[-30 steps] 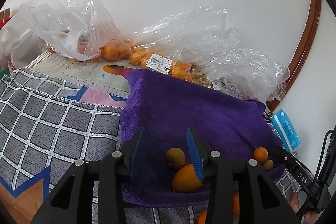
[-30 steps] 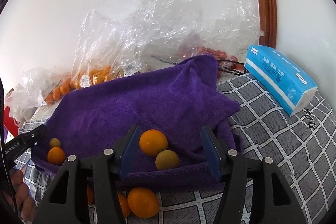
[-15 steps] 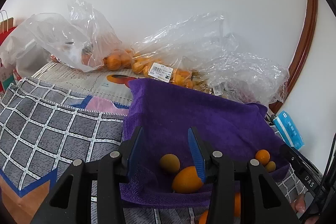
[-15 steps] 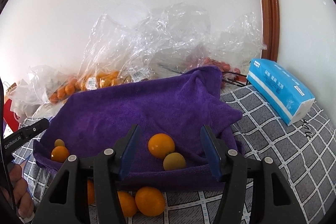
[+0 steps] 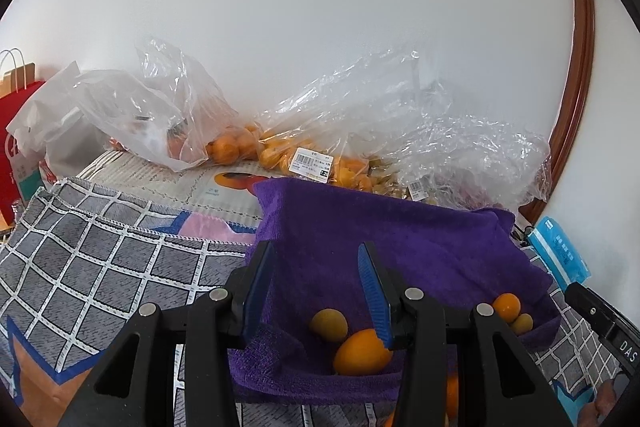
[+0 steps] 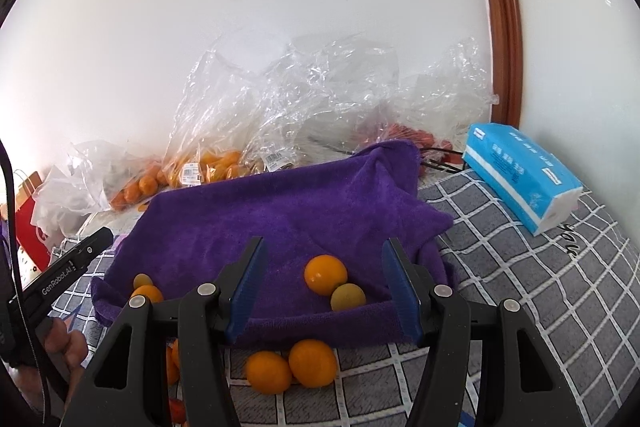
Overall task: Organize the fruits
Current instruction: 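Lower both yellow fruits onto the purple towel and open both grippers, then withdraw both open grippers from the towel toward the loose oranges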
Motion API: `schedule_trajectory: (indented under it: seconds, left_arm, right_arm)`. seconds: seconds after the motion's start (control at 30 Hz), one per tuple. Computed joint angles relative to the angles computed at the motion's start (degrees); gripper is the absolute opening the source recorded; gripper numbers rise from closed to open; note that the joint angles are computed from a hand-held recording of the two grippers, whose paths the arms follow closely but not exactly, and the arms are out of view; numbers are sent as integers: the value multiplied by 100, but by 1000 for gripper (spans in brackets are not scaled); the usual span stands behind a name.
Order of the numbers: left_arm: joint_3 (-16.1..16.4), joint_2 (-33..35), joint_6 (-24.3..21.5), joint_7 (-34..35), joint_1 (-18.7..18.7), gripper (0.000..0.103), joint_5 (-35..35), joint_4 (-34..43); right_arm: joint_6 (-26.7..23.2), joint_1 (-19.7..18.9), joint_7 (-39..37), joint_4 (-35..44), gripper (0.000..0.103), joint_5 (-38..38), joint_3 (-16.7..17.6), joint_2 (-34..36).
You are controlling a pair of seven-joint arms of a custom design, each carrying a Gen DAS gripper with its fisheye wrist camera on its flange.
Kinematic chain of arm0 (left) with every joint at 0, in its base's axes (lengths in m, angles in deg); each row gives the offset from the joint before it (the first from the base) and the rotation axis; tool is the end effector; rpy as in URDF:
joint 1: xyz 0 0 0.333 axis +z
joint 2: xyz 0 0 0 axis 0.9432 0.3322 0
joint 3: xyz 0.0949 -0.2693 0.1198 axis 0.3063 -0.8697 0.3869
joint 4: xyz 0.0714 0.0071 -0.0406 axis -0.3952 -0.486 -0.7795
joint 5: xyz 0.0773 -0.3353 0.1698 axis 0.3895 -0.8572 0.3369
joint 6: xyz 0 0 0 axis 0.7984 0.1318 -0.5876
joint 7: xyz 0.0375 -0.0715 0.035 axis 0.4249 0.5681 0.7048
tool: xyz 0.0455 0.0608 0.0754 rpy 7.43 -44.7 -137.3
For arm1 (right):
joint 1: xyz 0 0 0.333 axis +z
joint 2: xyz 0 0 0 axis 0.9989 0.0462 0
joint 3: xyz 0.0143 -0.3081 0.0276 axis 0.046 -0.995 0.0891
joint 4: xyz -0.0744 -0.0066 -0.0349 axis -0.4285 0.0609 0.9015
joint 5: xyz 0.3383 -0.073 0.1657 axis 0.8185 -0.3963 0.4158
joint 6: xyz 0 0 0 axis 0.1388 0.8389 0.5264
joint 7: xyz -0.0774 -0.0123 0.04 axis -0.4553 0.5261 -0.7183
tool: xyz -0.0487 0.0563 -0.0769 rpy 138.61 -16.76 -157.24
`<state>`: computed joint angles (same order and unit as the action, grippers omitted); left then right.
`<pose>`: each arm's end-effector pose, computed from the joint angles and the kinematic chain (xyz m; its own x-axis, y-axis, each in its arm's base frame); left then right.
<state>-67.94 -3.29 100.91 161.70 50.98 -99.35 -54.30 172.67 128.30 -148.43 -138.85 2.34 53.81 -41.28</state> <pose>0.7419 -0.3152 0.2822 -0.3367 -0.9130 0.2302 -0.5146 -0.0263 -0.8570 0.6344 0.4183 0.3217 -0.3568 -0.9161 -0.1828 -0.5024 0.3531 -0.7892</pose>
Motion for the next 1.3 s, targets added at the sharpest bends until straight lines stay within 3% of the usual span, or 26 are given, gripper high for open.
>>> schedule_trajectory:
  seconds: [0.07,0.2,0.33,0.43,0.57,0.63,0.7,0.73,0.9,1.0,1.03,1.17,1.3]
  left_arm:
    - [-82,-13,44,23,42,41,15,-30]
    - [-878,-87,170,382,506,41,215,-298]
    - [-1255,-151,-41,580,746,41,225,-444]
    - [-1472,-286,-52,782,912,41,201,-685]
    - [-1993,-592,125,1074,1328,40,241,-1254]
    - [-2423,-801,115,1234,1697,40,308,-1642]
    - [-3090,-909,221,1285,2279,41,640,-2139]
    - [-3176,-1018,280,1532,2364,42,507,-2319]
    - [-2212,-1756,572,1441,1906,42,537,-3009]
    - [-1969,-1876,362,1267,1903,42,458,-3158]
    - [-1910,-1906,197,1183,1917,42,375,-3170]
    - [-2346,-1812,-409,1304,2470,42,135,-3247]
    - [-2044,-1848,-714,1483,2331,42,-108,-3293]
  right_arm:
    - [19,-9,29,-166,59,57,42,-119]
    - [110,-22,291,-560,59,94,98,-385]
    - [244,-49,604,-948,59,29,179,-651]
    - [173,-44,707,-1141,59,1,264,-821]
    - [-159,-48,511,-1316,59,13,449,-1060]
    - [-360,-61,313,-1352,59,59,553,-1168]
    - [-514,-29,244,-1419,59,-13,614,-1293]
    - [-604,-10,173,-1428,59,-57,651,-1341]
    - [-939,66,68,-1191,59,-234,754,-1236]
    - [-859,58,53,-1009,59,-209,783,-1077]
    - [-787,44,-10,-912,59,-170,797,-981]
    - [-892,96,-519,-458,58,185,807,-573]
    - [-549,91,-813,-286,52,593,794,-292]
